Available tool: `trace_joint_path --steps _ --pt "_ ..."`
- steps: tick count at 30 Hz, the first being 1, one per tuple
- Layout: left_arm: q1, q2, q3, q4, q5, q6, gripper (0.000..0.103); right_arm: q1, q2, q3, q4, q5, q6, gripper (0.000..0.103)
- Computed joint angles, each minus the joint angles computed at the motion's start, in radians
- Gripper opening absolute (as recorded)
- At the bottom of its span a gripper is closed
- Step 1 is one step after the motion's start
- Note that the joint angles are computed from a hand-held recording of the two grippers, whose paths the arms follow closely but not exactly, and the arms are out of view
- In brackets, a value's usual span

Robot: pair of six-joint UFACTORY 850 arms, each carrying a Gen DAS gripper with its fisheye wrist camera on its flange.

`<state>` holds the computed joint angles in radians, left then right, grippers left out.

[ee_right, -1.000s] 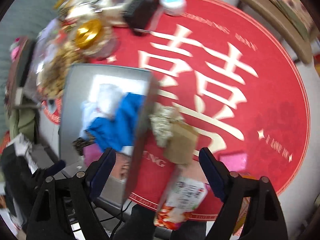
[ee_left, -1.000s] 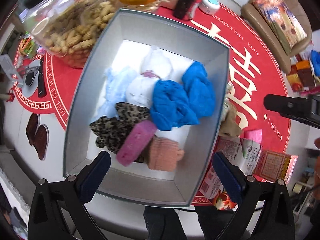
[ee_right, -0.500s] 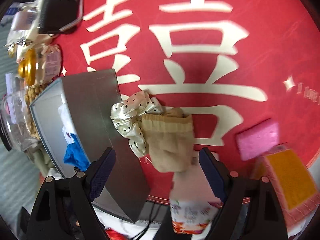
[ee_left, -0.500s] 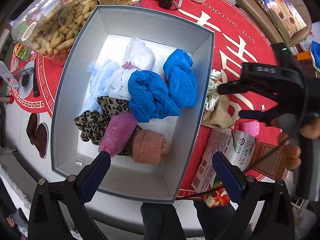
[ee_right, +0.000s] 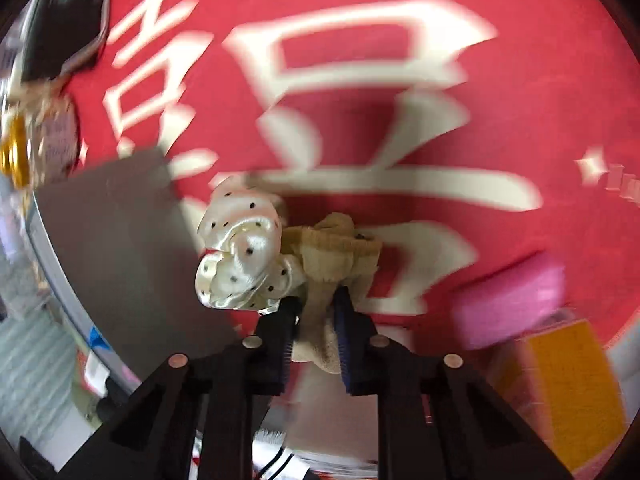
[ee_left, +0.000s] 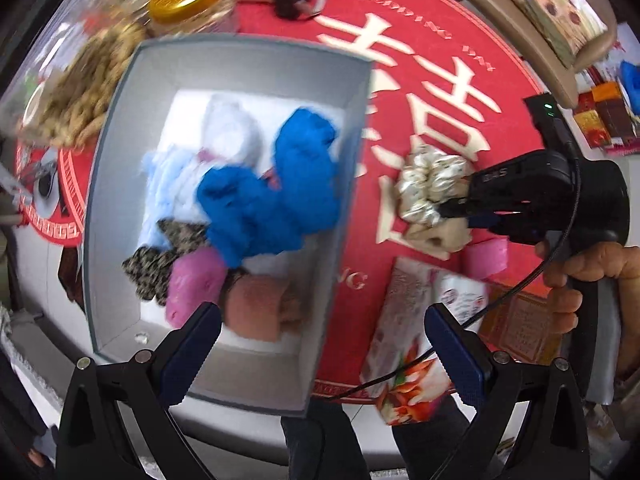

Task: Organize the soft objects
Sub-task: 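Move both tools toward the polka-dot scrunchie and beige sock on the rug, then grasp the white polka-dot scrunchie with left tool while right grasps the beige sock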

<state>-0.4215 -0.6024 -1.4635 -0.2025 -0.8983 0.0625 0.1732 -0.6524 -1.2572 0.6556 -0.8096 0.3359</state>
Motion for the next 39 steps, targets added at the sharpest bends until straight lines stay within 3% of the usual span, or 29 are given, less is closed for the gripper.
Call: trace_joint_path --steps 5,6,7,9,17,24,29,34,39 --pt "-0.047 -0.03 -0.084 -0.009 0.005 0.021 0.102 -0.081 0.138 0.127 -0.163 0.115 0.239 0.022" --pt "-0.057 -0.041 -0.104 -0.011 0.003 0.024 0.102 -0.098 0.17 0.157 -0.195 0.139 0.286 0.034" --pt "-0.065 -0.057 -0.13 -0.02 -0.011 0.03 0.102 -0.111 0.19 0.177 -0.19 0.153 0.29 0.063" --pt "-0.079 -0.114 -0.209 -0.041 -0.067 0.039 0.102 -0.142 0.238 0.225 -0.125 0.169 0.257 0.08" --pt "-0.179 -0.311 -0.474 0.016 -0.132 0.029 0.102 -0.224 0.4 0.376 -0.017 0.168 0.189 0.08" --pt "-0.275 -0.506 -0.695 0.082 -0.164 0.013 0.102 -0.254 0.512 0.482 0.042 0.172 0.112 0.08" --pt "-0.288 -0.637 -0.857 0.126 -0.221 -0.086 0.102 -0.283 0.503 0.48 0.018 0.167 0.03 0.08" --pt "-0.268 -0.674 -0.915 0.255 -0.232 -0.24 0.102 -0.311 0.482 0.477 0.073 0.155 -0.046 0.08" --pt "-0.251 -0.726 -1.01 0.22 -0.28 -0.217 0.102 -0.314 0.41 0.412 0.089 0.132 -0.12 0.08"
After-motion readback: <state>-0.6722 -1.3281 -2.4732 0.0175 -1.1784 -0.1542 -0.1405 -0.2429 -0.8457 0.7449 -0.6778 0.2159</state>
